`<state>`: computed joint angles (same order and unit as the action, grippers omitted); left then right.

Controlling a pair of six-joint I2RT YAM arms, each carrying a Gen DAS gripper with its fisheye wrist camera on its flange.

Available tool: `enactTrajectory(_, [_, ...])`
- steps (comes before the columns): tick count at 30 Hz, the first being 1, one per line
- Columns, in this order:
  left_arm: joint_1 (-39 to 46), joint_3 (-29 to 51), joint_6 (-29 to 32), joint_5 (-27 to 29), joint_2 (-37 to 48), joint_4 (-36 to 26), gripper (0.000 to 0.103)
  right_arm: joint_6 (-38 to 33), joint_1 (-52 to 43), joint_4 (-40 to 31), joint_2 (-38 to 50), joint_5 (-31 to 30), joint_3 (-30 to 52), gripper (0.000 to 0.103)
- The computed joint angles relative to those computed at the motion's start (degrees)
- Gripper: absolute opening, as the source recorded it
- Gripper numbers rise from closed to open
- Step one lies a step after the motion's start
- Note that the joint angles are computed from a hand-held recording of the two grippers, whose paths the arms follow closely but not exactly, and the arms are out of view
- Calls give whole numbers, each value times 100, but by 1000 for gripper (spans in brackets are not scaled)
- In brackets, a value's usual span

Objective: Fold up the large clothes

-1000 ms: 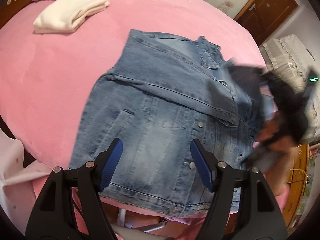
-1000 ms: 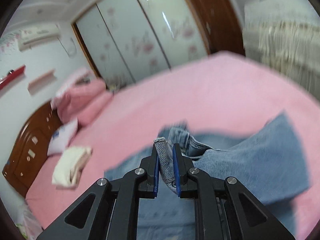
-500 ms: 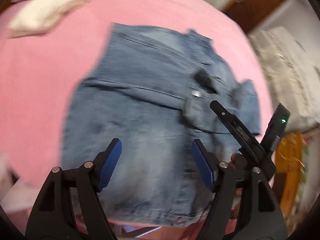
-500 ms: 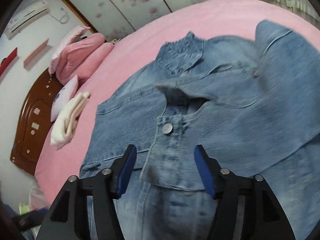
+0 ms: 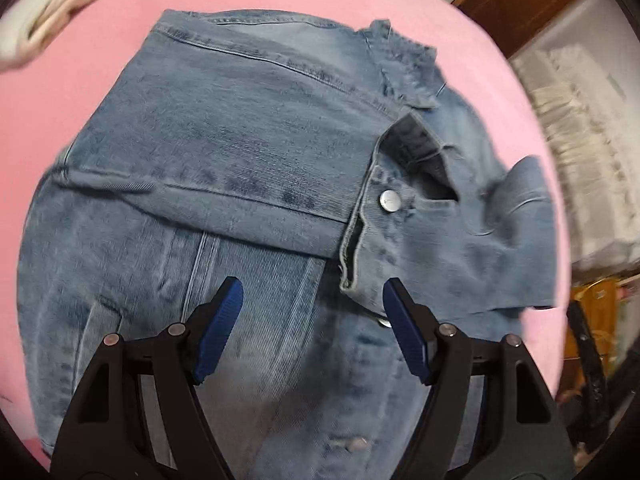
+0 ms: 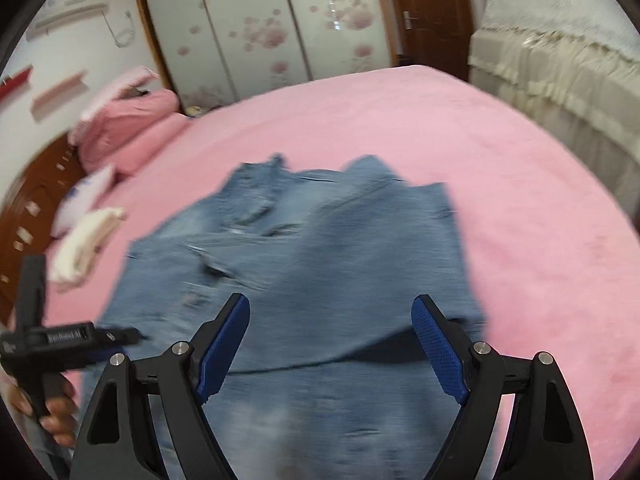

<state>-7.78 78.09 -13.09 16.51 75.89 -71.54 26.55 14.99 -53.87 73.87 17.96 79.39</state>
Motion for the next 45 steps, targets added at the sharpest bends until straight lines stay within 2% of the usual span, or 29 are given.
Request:
enactTrajectory(3, [-459,-44,-273,-135,179,169,69,-361,-298,-217,-92,303,-290,85])
enactTrajectory(5, [-688,-81,-328,-103,249,313,62,-658,-561,-153,-256,365,-682,85])
enactTrajectory(8, [-1143,-108,-508,-501,248,609,34,-1117,-894,48,-440,403,-1189,85])
enactTrajectory(9, [-1318,-72,-589,-738,256,698,19,-1243,-965,188,-489,436,-1373,85])
enactTrajectory(10, [-1535,37,-690,-1085,287,760,9,-1353,-1038,245,-547,473,-1503,85])
enactTrajectory(13, [-1718,377,-547,-1255,364,763,4,-1539,-1274,256,-547,400,-1683,85])
enactTrajectory(16, [-1670,895,-353,-1101,472,553,2,-1787,-1489,624,-443,215,-1924,85])
enactTrajectory(22, [-1313,2538,-127,-1146,802,62,2,-2078,-1690,1156,-212,180,-2120,85])
enactTrajectory(24, [-1047,3274,-44,-1205,1017,-170,2,-2018,-1693,958,-212,176,-1956,85])
enactTrajectory(26, [-803,3500,29,-1306,999,-230,2,-1939,-1708,903,-86,302,-1878,85])
enactTrajectory(27, [-686,3369,96,-1376,883,-128,2,-1928,-1693,842,-45,341,-1822,85])
enactTrajectory(31, [-187,1887,583,-1729,496,498,2,-1990,-1556,888,74,563,-1852,85])
enactTrajectory(35, [255,1070,706,-1350,721,396,3,-1918,-1368,592,-134,593,-1862,85])
enactTrajectory(38, [-45,218,817,-2539,268,941,3,-1850,-1161,323,-500,322,-1737,85])
enactTrajectory(39, [-115,84,925,-2736,134,1061,3,-1862,-1113,265,-558,204,-1630,85])
enactTrajectory(40, [-294,36,1010,-2997,-6,1123,3,-1864,-1054,230,-594,27,-1483,85])
enactTrajectory(42, [-605,172,1112,-3025,-234,979,3,-1750,-1011,230,-622,-381,-1251,85])
enactTrajectory(44, [-779,611,1273,-2153,-291,658,10,-1325,-1179,443,-533,-1571,-1041,84])
enactTrajectory(45, [-809,801,1305,-1790,-245,468,23,-1066,-1295,562,-421,-2250,-981,82])
